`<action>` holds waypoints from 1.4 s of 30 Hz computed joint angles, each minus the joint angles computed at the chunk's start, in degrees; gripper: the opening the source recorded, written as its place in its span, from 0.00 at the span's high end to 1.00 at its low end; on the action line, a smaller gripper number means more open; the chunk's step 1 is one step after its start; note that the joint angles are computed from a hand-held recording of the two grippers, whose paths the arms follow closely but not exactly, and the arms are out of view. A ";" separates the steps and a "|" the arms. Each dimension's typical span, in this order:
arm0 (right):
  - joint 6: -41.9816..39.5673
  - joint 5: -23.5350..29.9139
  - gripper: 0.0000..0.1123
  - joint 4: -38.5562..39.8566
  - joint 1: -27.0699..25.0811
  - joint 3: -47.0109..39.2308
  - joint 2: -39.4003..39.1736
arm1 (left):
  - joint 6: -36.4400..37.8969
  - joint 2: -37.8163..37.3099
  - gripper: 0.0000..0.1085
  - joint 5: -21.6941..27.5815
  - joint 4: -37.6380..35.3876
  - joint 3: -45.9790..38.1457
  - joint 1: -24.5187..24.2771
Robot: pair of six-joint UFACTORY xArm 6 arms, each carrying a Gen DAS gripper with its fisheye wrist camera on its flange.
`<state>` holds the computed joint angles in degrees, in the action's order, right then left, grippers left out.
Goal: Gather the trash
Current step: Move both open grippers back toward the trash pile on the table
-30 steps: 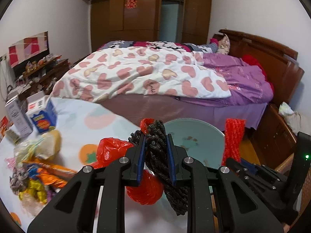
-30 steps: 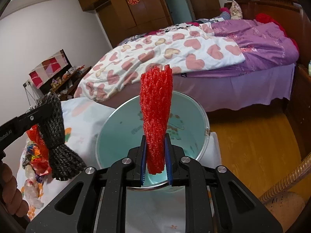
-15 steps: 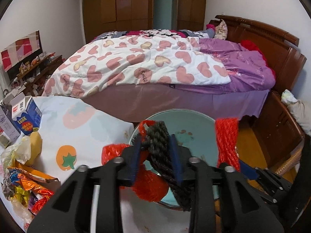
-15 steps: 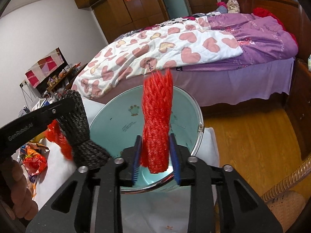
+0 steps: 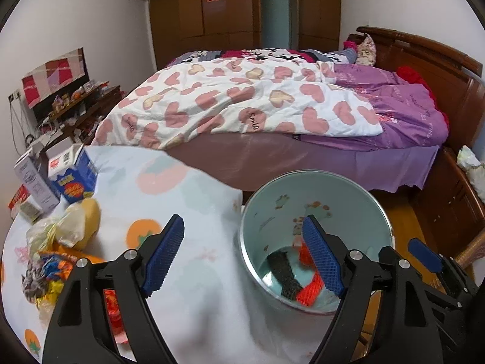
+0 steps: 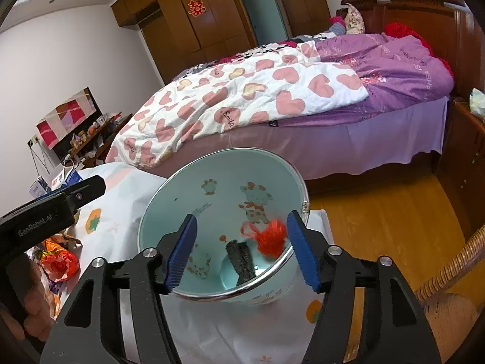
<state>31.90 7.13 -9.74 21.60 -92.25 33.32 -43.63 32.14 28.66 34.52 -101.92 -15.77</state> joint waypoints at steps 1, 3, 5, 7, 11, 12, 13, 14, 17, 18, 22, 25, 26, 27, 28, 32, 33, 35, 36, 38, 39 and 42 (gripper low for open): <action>2.02 -0.02 0.37 -2.04 0.07 0.10 -0.17 | -0.63 -0.66 0.24 0.09 0.53 0.83 0.20; 4.21 -0.15 0.34 -4.35 0.35 0.20 -0.37 | -3.40 -2.67 0.20 0.18 3.11 3.47 0.75; 4.83 -0.06 0.31 -5.30 0.77 0.07 -0.52 | -5.21 -4.73 0.20 -0.39 4.84 6.26 1.41; 7.48 -0.11 0.24 -8.58 1.12 -0.09 -0.76 | -6.31 -6.42 0.20 -0.57 5.87 8.36 1.96; 16.88 -0.34 0.17 -19.49 1.64 -0.64 -1.40 | -8.93 -9.72 0.16 -0.85 8.21 12.52 3.09; 17.26 -0.06 0.15 -20.03 1.88 -0.97 -1.35 | -9.75 -10.73 0.16 -0.96 8.87 13.83 3.53; 17.83 1.01 0.14 -20.71 2.34 -1.68 -1.20 | -10.28 -11.35 0.16 -0.96 9.37 14.59 3.76; 17.68 2.47 0.14 -20.51 2.93 -2.53 -0.92 | -10.86 -12.04 0.16 -1.08 9.92 15.53 4.06; 15.37 5.05 0.14 -17.79 4.27 -4.31 0.01 | -11.53 -14.03 0.15 -1.35 10.03 18.17 5.21; 14.18 5.58 0.14 -16.36 4.73 -4.88 0.41 | -12.00 -14.94 0.14 -1.55 10.01 19.43 5.78; 14.81 6.30 0.14 -17.50 6.47 -6.33 1.41 | -13.38 -17.43 0.13 -2.19 10.34 23.12 7.63; 15.36 7.63 0.14 -19.96 8.01 -8.29 2.50 | -14.11 -19.32 0.12 -2.77 10.58 25.98 9.02; 14.84 8.00 0.14 -19.73 8.45 -8.61 2.70 | -14.43 -20.08 0.12 -3.12 10.63 27.13 9.58; 12.89 8.59 0.14 -17.92 9.07 -9.59 3.33 | -14.85 -20.74 0.12 -3.37 10.84 28.11 9.96; 11.23 9.22 0.14 -16.18 9.62 -10.51 3.90 | -15.22 -21.55 0.12 -3.79 10.95 29.34 10.54; 10.66 11.43 0.14 -15.92 11.21 -13.50 5.61 | -17.22 -24.39 0.12 -4.12 12.69 33.23 12.38; 10.84 11.93 0.14 -16.38 11.67 -14.51 6.14 | -17.70 -25.10 0.12 -4.17 13.10 34.18 12.82; 9.66 12.83 0.14 -15.50 12.38 -16.27 7.14 | -17.74 -26.73 0.12 -4.98 12.80 36.52 14.02; 8.66 13.33 0.14 -14.78 12.82 -17.35 7.74 | -17.87 -27.35 0.12 -5.18 12.79 37.40 14.54; 8.07 14.10 0.14 -14.95 13.58 -18.93 8.64 | -17.96 -28.47 0.12 -5.48 12.68 38.97 15.50; 7.48 14.59 0.14 -14.80 13.99 -19.94 9.22 | -17.86 -28.99 0.12 -5.63 12.50 39.72 15.98; 5.54 15.17 0.14 -13.33 14.97 -21.90 10.51 | -18.24 -30.72 0.12 -5.81 12.12 42.07 17.59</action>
<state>37.44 22.31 -23.06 36.57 -114.15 43.83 -61.88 1.42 22.85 46.64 -59.85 1.82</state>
